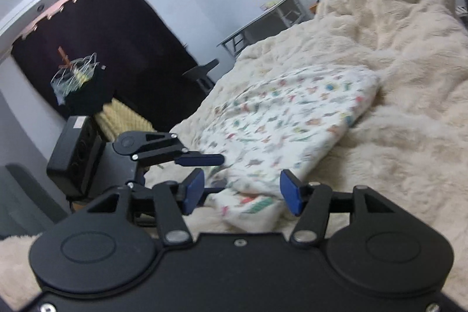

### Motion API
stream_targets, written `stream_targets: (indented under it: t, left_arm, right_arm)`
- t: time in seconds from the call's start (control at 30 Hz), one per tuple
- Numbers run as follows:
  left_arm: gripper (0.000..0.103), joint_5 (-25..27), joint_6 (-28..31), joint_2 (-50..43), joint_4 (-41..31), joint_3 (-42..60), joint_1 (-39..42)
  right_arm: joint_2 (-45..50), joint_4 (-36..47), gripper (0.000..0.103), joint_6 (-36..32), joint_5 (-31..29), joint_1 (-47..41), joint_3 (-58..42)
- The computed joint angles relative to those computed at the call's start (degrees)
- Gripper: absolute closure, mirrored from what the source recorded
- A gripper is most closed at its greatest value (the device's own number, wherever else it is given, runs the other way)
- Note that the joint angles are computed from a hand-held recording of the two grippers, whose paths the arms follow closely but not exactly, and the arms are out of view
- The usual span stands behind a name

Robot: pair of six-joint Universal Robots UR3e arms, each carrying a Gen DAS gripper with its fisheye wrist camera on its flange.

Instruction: Fold clothes

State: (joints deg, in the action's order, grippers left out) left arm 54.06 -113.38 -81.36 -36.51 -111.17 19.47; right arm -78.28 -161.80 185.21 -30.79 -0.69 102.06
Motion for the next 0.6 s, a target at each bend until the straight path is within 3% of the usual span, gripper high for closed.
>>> stream_targets:
  t: [0.03,0.1,0.13,0.17,0.2,0.27,0.33,0.37,0.5,0.6]
  left_arm:
    - [0.098,-0.58,-1.26,-0.13,2.84,-1.22,0.15]
    - [0.100,-6.93,-0.01,3.03,-1.95,-2.03,4.62]
    - [0.100,-10.22,1.06,4.70,-5.27,-2.18,7.02]
    - [0.099,-13.44,2.36,6.33,-8.95,-2.20,9.40]
    - [0.099,-16.59,4.26,7.93,-13.70,-1.80,11.82]
    - [0.096,-19.70,13.99,9.13,-34.40,4.76,17.19]
    - [0.069,-20.95,17.86,5.13,-48.50,13.03,22.53]
    - [0.062,-21.14,18.35,2.54,-53.71,17.18,24.68]
    - [0.044,-20.23,8.24,-6.16,-47.29,22.94,32.90]
    - [0.037,-20.45,1.99,-16.87,-52.58,33.53,38.02]
  right_arm:
    - [0.69,-0.12,0.046,0.73,1.09,0.70,-0.67]
    - [4.26,-3.23,0.046,4.50,4.23,1.30,-2.04]
    - [6.93,-6.80,0.046,8.06,5.81,1.83,-2.87]
    - [11.06,-14.60,0.045,16.41,8.64,2.57,-4.14]
    - [12.92,-17.93,0.044,19.97,9.46,2.93,-5.14]
    - [18.20,-26.54,0.040,29.98,10.78,4.38,-8.90]
    - [20.76,-27.31,0.040,32.78,9.15,6.40,-11.83]
    - [21.00,-25.88,0.040,32.15,7.01,7.58,-12.60]
    - [20.18,-20.77,0.040,28.72,-2.62,11.29,-14.98]
    - [18.94,-16.19,0.040,25.62,-7.05,12.84,-16.92]
